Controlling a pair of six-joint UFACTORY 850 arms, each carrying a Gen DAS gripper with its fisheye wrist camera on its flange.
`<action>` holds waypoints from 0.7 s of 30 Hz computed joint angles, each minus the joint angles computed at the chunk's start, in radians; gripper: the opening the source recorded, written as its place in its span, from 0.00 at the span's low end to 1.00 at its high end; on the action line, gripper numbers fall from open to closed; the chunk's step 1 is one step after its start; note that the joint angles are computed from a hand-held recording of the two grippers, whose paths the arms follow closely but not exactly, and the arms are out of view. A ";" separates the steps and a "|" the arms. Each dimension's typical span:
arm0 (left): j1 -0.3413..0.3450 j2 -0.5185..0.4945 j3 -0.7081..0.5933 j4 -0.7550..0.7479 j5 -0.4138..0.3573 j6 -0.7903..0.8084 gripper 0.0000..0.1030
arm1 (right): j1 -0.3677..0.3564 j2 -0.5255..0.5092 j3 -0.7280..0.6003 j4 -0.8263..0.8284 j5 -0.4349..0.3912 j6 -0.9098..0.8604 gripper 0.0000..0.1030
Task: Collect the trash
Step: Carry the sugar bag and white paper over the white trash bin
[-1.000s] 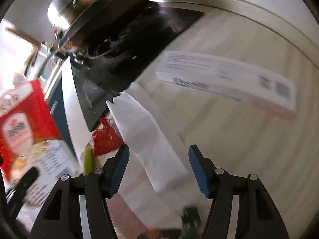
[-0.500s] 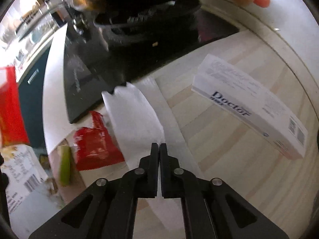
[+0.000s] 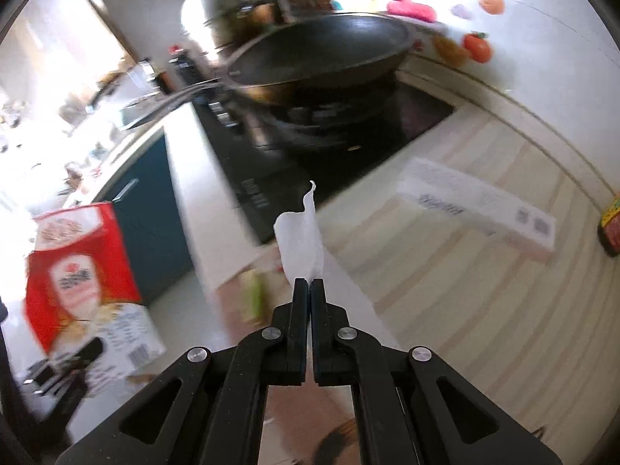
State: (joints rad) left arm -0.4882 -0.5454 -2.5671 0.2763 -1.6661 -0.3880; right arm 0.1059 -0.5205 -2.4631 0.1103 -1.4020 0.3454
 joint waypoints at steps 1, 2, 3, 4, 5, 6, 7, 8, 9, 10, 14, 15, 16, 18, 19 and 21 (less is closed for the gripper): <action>0.009 0.056 0.093 -0.003 0.032 -0.009 0.09 | 0.016 0.001 -0.007 0.016 -0.002 0.008 0.01; 0.023 0.112 0.185 -0.007 0.057 -0.020 0.09 | 0.038 0.003 -0.007 0.032 -0.002 0.013 0.01; 0.032 0.142 0.234 -0.009 0.072 -0.026 0.09 | 0.054 0.001 -0.014 0.043 -0.006 0.016 0.01; 0.050 0.195 0.319 -0.011 0.090 -0.038 0.09 | 0.078 0.001 -0.011 0.058 -0.006 0.018 0.01; 0.064 0.227 0.372 -0.013 0.097 -0.046 0.09 | 0.101 0.002 -0.004 0.069 -0.004 0.016 0.01; 0.080 0.259 0.425 -0.020 0.106 -0.056 0.09 | 0.123 0.001 0.005 0.082 0.000 0.015 0.01; 0.097 0.290 0.476 -0.028 0.114 -0.067 0.09 | 0.142 0.000 0.012 0.093 0.000 0.013 0.01; 0.114 0.319 0.524 -0.034 0.122 -0.075 0.09 | 0.161 0.000 0.022 0.100 0.001 0.012 0.01; 0.130 0.346 0.568 -0.037 0.129 -0.085 0.09 | 0.183 0.000 0.041 0.107 0.007 0.009 0.01; 0.145 0.371 0.609 -0.041 0.135 -0.094 0.09 | 0.203 0.003 0.065 0.112 0.017 0.008 0.01; 0.206 0.461 0.770 -0.067 0.168 -0.122 0.09 | 0.271 0.018 0.183 0.136 0.064 0.004 0.01; 0.221 0.482 0.813 -0.075 0.177 -0.125 0.09 | 0.293 0.020 0.216 0.137 0.077 0.003 0.01; 0.240 0.505 0.864 -0.087 0.190 -0.128 0.09 | 0.307 0.023 0.245 0.142 0.088 0.000 0.01; 0.268 0.534 0.940 -0.107 0.210 -0.127 0.09 | 0.336 0.020 0.290 0.143 0.104 -0.008 0.01; 0.284 0.552 0.990 -0.117 0.227 -0.127 0.09 | 0.354 0.022 0.326 0.144 0.119 -0.012 0.01; 0.311 0.577 1.072 -0.137 0.262 -0.121 0.09 | 0.382 0.026 0.392 0.146 0.148 -0.025 0.01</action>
State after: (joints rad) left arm -0.1776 0.0318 -1.4954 0.1393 -1.4039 -0.5090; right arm 0.4880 -0.4949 -2.0710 0.2562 -1.2545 0.3208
